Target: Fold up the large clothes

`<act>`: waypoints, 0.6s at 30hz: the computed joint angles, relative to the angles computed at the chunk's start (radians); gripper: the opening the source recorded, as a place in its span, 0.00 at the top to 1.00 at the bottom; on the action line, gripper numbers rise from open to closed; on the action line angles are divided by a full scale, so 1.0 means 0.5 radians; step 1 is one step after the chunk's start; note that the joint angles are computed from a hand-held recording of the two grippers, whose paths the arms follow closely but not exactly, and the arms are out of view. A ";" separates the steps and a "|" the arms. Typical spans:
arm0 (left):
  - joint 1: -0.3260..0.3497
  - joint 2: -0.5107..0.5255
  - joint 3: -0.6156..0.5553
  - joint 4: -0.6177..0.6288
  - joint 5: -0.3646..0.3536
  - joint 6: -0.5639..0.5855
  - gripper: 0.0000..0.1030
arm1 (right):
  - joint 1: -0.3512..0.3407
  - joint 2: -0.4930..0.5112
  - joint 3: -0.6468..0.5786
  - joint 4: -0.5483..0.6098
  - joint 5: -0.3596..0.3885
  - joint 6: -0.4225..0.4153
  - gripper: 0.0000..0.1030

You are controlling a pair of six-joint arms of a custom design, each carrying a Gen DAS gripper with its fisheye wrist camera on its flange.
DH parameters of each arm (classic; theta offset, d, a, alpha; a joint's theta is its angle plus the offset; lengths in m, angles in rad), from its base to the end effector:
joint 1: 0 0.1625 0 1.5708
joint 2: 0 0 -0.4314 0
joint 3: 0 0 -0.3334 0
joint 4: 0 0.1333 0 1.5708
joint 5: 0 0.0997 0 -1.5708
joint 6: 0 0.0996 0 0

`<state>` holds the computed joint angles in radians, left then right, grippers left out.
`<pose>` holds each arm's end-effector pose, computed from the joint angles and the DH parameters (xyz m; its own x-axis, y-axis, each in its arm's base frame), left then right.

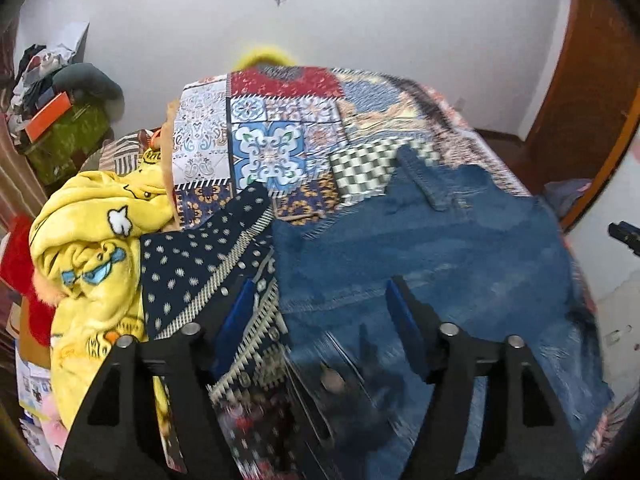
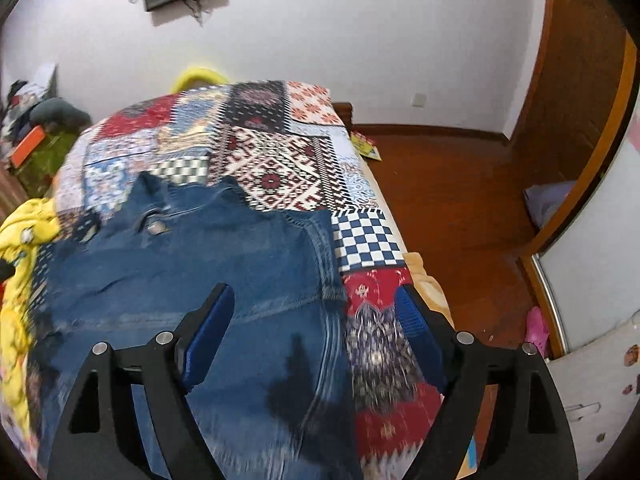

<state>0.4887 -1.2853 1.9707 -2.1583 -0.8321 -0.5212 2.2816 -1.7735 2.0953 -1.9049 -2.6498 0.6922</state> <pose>-0.3224 -0.3983 0.2824 -0.6882 0.3603 -0.6298 0.6181 0.7456 -0.2489 0.2496 -0.2202 0.4338 -0.6973 0.2528 0.6707 -0.2693 0.7748 -0.5720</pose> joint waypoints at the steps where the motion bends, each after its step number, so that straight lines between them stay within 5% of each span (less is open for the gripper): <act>1: -0.043 -0.049 0.018 0.039 -0.025 -0.044 0.30 | 0.074 -0.004 -0.034 0.134 -0.003 0.090 0.20; 7: -0.253 -0.282 0.174 0.220 -0.103 -0.252 0.19 | 0.391 -0.006 -0.107 0.650 0.016 0.454 0.18; 12: -0.389 -0.481 0.355 0.423 -0.236 -0.500 0.18 | 0.508 -0.099 -0.038 0.850 0.157 0.701 0.17; 18: -0.403 -0.675 0.597 0.482 -0.524 -0.765 0.18 | 0.554 -0.306 0.083 1.034 0.418 1.034 0.17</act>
<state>0.2872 -1.6230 2.2690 -1.9172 -1.0940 -0.9035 2.5586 -1.9262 2.1370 -1.3877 -2.4410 1.2094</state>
